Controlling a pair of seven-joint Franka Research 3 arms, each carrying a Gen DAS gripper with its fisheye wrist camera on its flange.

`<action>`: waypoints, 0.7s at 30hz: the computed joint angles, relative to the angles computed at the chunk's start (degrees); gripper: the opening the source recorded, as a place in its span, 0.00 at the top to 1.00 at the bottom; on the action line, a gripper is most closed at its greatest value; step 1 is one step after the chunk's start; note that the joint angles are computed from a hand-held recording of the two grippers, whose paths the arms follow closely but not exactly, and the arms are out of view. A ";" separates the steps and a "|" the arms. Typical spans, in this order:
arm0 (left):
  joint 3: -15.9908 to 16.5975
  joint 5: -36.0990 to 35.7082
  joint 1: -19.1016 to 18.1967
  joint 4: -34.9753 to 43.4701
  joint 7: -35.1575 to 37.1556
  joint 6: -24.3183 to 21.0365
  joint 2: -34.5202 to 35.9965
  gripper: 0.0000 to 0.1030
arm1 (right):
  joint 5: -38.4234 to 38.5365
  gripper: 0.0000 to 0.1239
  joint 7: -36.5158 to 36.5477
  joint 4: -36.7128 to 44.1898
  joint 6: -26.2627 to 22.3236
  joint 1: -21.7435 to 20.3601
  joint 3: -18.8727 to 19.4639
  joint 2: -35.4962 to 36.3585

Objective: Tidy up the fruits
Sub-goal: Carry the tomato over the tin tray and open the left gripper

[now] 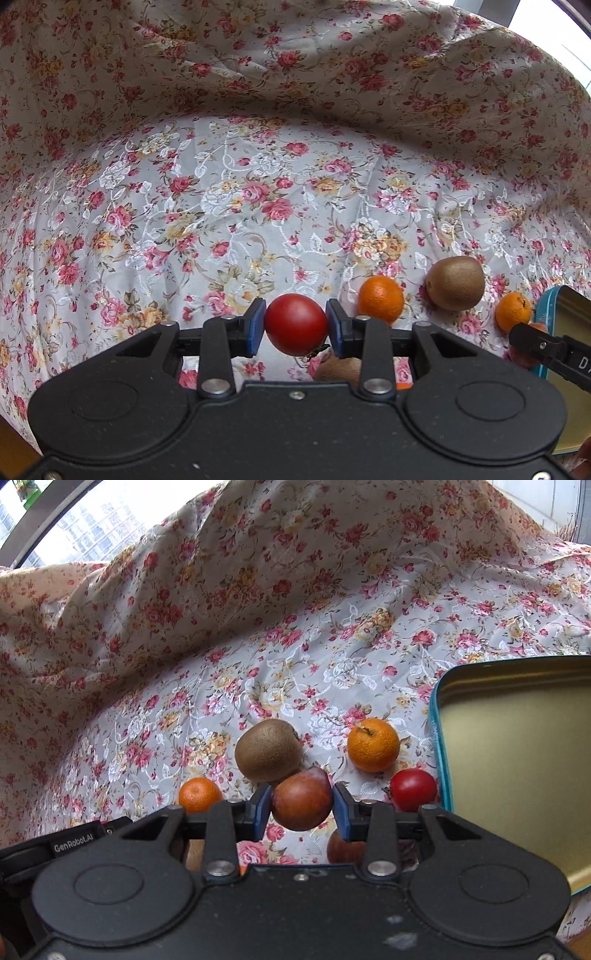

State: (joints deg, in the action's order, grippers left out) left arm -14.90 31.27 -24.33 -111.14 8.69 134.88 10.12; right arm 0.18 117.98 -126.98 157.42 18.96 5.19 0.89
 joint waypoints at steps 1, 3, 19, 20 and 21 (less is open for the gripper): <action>-0.18 0.18 -0.26 0.91 0.23 -0.10 0.61 0.57 | -1.24 0.69 1.18 -0.83 0.51 -0.28 -0.36 -0.72; -0.61 0.12 -1.09 3.69 1.24 -0.91 2.44 0.57 | -3.13 0.69 3.11 -2.54 1.13 -1.11 -0.79 -2.29; -0.18 -0.67 -12.36 29.35 11.94 -5.75 19.52 0.57 | -10.85 0.69 10.54 -13.84 -0.73 -14.30 -1.30 -14.05; 0.01 -0.92 -13.05 30.76 12.59 -5.83 20.44 0.57 | -11.17 0.69 10.21 -15.06 -1.15 -15.36 -1.54 -15.49; 0.16 -1.14 -13.79 32.51 13.43 -5.97 21.59 0.57 | -11.61 0.69 10.22 -15.73 -1.52 -16.39 -1.36 -16.29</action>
